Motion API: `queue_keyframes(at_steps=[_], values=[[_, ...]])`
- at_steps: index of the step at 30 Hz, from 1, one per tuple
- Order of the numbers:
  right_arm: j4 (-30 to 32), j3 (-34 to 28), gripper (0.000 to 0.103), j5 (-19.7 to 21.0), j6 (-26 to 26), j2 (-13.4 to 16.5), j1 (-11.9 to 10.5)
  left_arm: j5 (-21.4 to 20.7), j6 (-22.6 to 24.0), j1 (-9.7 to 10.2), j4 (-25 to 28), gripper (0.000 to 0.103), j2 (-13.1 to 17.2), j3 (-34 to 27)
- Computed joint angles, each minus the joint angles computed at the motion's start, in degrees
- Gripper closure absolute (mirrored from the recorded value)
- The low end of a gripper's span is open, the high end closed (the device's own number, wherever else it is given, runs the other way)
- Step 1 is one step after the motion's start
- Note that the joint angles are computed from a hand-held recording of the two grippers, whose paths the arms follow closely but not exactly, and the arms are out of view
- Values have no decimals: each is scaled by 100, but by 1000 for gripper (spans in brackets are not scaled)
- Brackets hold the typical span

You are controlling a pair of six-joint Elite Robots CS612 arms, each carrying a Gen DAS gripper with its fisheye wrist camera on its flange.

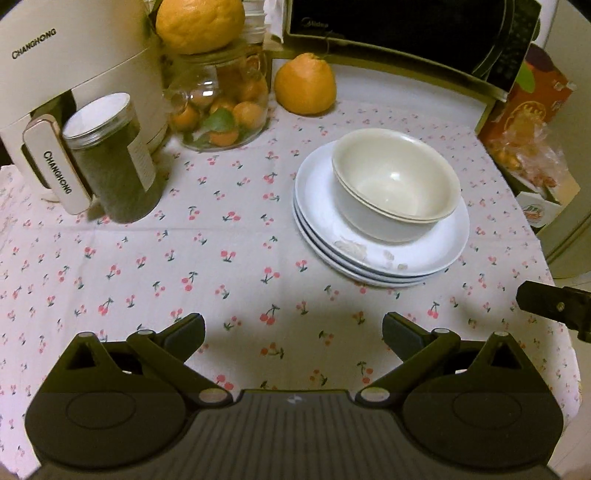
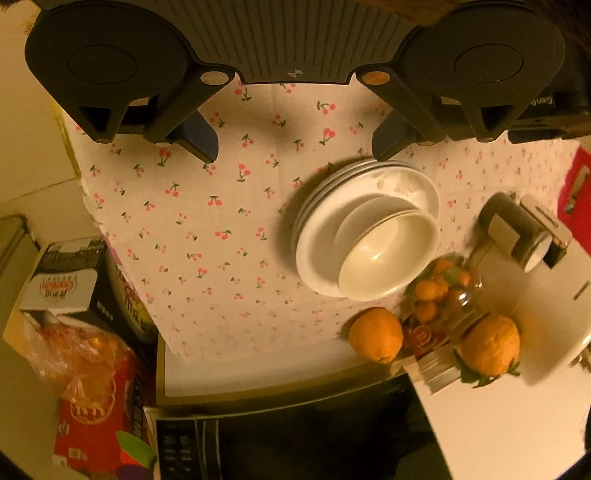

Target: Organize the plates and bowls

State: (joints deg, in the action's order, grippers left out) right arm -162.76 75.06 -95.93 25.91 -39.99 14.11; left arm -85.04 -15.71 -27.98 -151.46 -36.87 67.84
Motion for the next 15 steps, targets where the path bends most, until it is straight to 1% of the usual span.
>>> queue_keyframes(at_steps=[4, 6, 9, 11, 15], values=[[135, 1, 9, 33, 65, -19, 7, 159, -13, -47, -47, 0, -68, 85], [238, -20, 5, 52, 89, -14, 9, 163, -13, -58, -71, 0, -91, 114], [397, -73, 4, 4, 61, 4, 29, 184, 60, -87, 98, 0, -100, 88], [500, -110, 4, -20, 49, 15, 39, 235, 39, -106, 100, 0, -112, 113], [496, -146, 4, -103, -31, 36, 66, 376, -59, -135, -94, 0, -145, 202]])
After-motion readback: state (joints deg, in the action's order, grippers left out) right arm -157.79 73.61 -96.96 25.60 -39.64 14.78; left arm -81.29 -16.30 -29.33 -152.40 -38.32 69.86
